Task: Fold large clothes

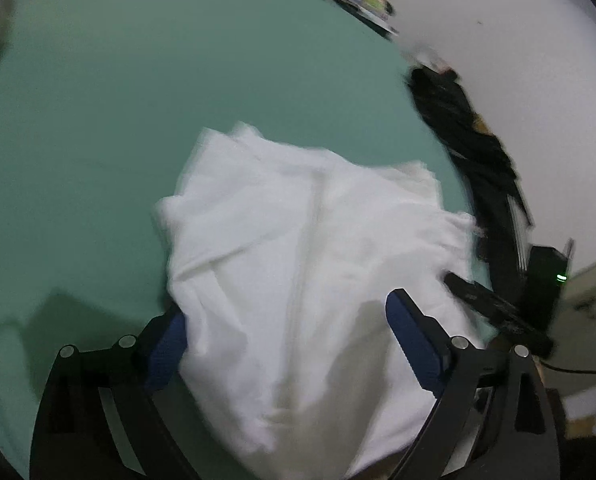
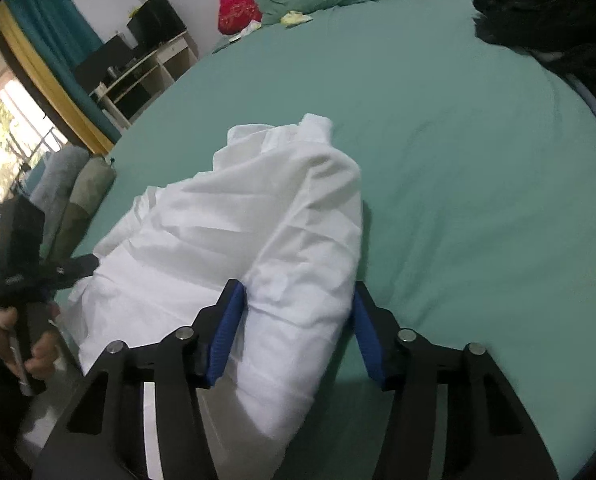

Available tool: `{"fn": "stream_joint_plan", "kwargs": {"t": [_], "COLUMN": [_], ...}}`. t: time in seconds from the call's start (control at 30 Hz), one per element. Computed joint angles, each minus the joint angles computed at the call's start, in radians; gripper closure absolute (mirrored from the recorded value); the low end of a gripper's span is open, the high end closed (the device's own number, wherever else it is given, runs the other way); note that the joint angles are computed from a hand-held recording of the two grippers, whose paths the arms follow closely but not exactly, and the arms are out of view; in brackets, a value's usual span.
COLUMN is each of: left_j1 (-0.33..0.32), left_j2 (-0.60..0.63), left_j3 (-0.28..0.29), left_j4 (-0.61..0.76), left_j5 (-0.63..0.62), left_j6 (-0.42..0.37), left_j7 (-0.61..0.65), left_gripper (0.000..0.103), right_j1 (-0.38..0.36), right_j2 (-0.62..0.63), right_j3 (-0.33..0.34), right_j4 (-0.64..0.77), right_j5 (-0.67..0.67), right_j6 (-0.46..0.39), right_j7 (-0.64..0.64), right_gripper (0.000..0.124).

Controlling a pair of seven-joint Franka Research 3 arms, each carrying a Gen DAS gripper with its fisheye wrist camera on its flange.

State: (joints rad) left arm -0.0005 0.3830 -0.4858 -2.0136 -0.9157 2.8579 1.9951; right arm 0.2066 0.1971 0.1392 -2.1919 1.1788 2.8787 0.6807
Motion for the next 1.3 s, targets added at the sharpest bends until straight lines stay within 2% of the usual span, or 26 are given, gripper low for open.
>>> {"fn": "stream_joint_plan", "kwargs": {"t": [0.1, 0.23, 0.27, 0.37, 0.53, 0.67, 0.8, 0.87, 0.93, 1.03, 1.1, 1.2, 1.3], "left_j1": [-0.028, -0.061, -0.094, -0.17, -0.186, -0.17, -0.101, -0.086, -0.038, 0.01, 0.012, -0.031, -0.064], "left_j2": [0.028, 0.071, 0.086, 0.108, 0.1, 0.08, 0.073, 0.074, 0.081, 0.086, 0.07, 0.04, 0.019], "left_j3": [0.012, 0.016, 0.038, 0.081, 0.072, 0.052, -0.028, -0.049, -0.105, -0.159, -0.158, -0.117, -0.086], "left_j4": [0.042, 0.098, 0.119, 0.143, 0.091, 0.044, 0.017, 0.007, -0.011, -0.041, -0.065, -0.085, -0.095], "left_j5": [0.062, 0.141, 0.2, 0.355, 0.463, 0.522, 0.537, 0.558, 0.555, 0.562, 0.585, 0.639, 0.681], "left_j6": [-0.043, -0.068, -0.074, -0.048, 0.046, 0.096, 0.115, 0.132, 0.164, 0.217, 0.239, 0.254, 0.266], "left_j7": [-0.029, -0.094, -0.139, -0.256, -0.343, -0.388, -0.391, -0.406, -0.399, -0.415, -0.442, -0.498, -0.559], "left_gripper": [0.009, 0.009, 0.009, 0.009, 0.012, 0.025, 0.049, 0.055, 0.06, 0.063, 0.066, 0.069, 0.07], "right_j1": [0.012, -0.002, -0.002, -0.003, -0.003, 0.002, 0.004, -0.006, -0.022, -0.004, 0.005, 0.0, 0.02], "right_j2": [0.012, 0.007, 0.006, 0.004, -0.004, -0.014, -0.021, -0.023, -0.029, -0.04, -0.045, -0.05, -0.071], "right_j3": [0.001, 0.016, 0.015, 0.011, 0.009, 0.003, -0.007, -0.012, -0.019, -0.023, -0.029, -0.041, -0.038], "right_j4": [0.007, 0.001, 0.0, -0.001, -0.005, -0.011, -0.017, -0.02, -0.028, -0.044, -0.048, -0.055, -0.066], "right_j5": [-0.044, 0.011, 0.016, 0.032, 0.09, 0.12, 0.145, 0.192, 0.26, 0.304, 0.309, 0.349, 0.372], "right_j6": [0.024, 0.026, 0.026, 0.017, 0.003, -0.012, -0.041, -0.092, -0.173, -0.171, -0.174, -0.212, -0.164], "right_j7": [0.023, -0.015, -0.018, -0.029, -0.065, -0.083, -0.09, -0.107, -0.144, -0.18, -0.186, -0.203, -0.246], "right_gripper": [0.07, 0.07, 0.07, 0.07, 0.07, 0.07, 0.069, 0.069, 0.069, 0.072, 0.084, 0.097, 0.102]}}
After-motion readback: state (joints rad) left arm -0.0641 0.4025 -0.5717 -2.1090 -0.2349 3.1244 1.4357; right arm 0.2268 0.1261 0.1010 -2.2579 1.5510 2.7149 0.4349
